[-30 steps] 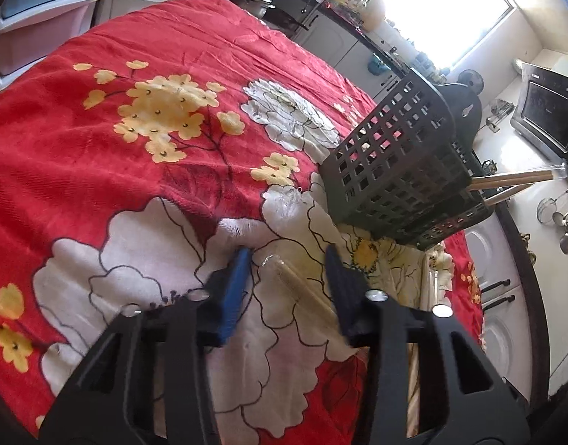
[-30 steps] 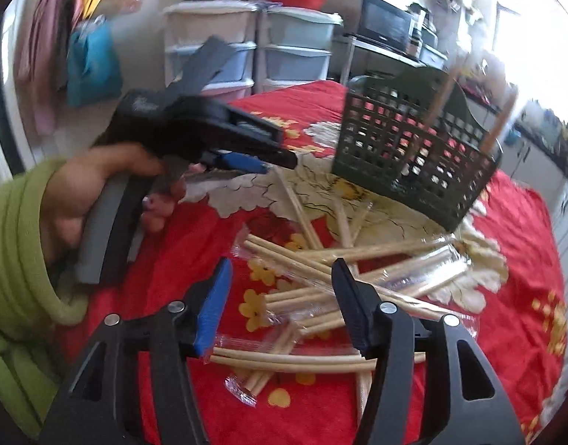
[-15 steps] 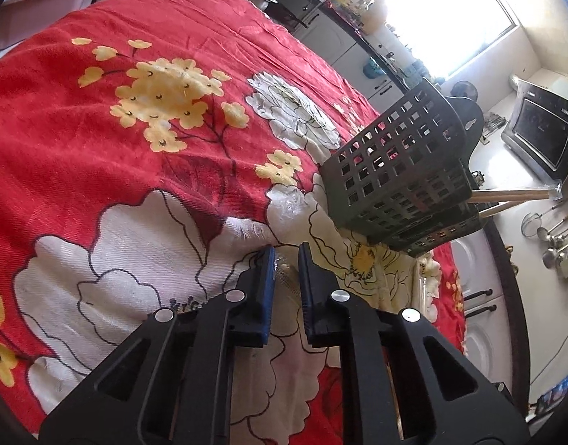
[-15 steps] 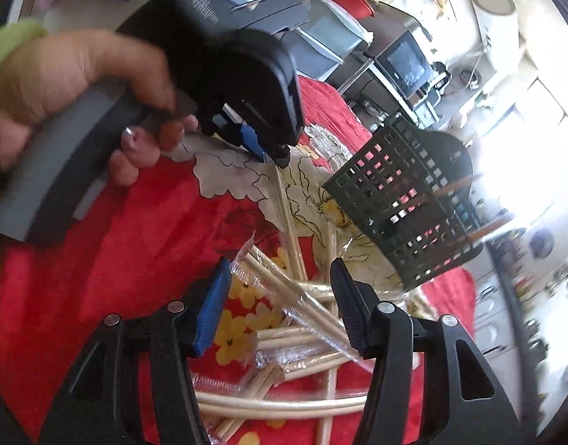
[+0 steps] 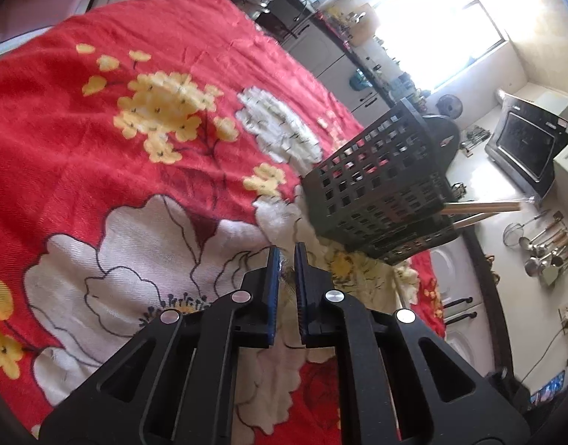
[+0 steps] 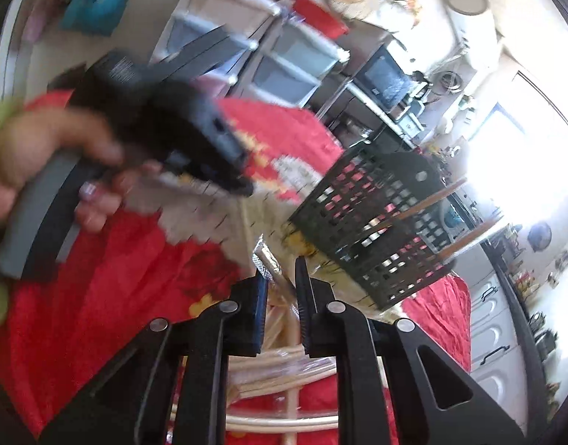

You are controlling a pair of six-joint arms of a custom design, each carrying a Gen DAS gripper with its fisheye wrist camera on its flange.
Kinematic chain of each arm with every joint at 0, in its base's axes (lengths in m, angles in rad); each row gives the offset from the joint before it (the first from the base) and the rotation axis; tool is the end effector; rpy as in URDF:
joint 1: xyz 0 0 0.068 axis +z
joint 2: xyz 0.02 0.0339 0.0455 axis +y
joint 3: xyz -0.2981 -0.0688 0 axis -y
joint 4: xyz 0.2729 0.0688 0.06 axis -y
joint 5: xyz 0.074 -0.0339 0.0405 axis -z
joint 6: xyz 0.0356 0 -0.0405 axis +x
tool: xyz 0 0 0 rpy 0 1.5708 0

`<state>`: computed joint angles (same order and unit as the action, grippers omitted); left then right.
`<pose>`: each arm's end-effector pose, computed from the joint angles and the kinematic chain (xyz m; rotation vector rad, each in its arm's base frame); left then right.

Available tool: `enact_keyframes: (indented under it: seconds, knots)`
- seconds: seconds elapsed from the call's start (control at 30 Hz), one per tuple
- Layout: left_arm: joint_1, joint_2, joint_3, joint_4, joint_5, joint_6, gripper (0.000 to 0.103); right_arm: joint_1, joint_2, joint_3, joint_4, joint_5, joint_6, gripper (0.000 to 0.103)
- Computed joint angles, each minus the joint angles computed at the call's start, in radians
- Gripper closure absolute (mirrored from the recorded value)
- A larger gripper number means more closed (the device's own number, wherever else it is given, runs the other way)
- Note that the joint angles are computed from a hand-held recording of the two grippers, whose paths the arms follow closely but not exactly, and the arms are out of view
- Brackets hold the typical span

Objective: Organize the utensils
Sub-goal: 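Raise the chopsticks with the right tool and lower them into the holder while the left tool does likewise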

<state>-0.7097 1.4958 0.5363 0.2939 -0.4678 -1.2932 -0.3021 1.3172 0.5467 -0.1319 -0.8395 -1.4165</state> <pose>0.2279 -0.1746 0.1564 -0.8801 2.0412 -0.6207 0.2403 -0.0471 0.1783 -1.3854 1.6088 0.0596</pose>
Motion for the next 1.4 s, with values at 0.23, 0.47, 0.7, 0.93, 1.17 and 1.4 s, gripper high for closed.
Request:
enact_keyframes:
  seconds: [0.23,0.47,0.7,0.93,1.17,1.4]
  knots:
    - [-0.050,-0.079,0.010,-0.063,-0.084,0.010,0.099,-0.064,0.082,0.248,-0.379,-0.132,-0.014,0.090]
    - [-0.090,-0.125,0.039,-0.114,-0.146,0.022,0.099,-0.113,0.186,0.452,-0.716,-0.200,-0.084,0.090]
    - [-0.107,-0.188,0.077,-0.180,-0.207,0.076,0.100,-0.150,0.258,0.583,-0.821,-0.257,-0.032,0.093]
    - [-0.123,-0.254,0.123,-0.271,-0.283,0.123,0.100,-0.168,0.340,0.713,-0.898,-0.299,0.040,0.096]
    - [-0.147,-0.254,0.183,-0.276,-0.304,0.208,0.100,-0.190,0.395,0.804,-0.963,-0.335,0.069,0.098]
    - [-0.153,-0.220,0.257,-0.257,-0.295,0.314,0.100,-0.203,0.409,0.849,-0.992,-0.365,0.088,0.098]
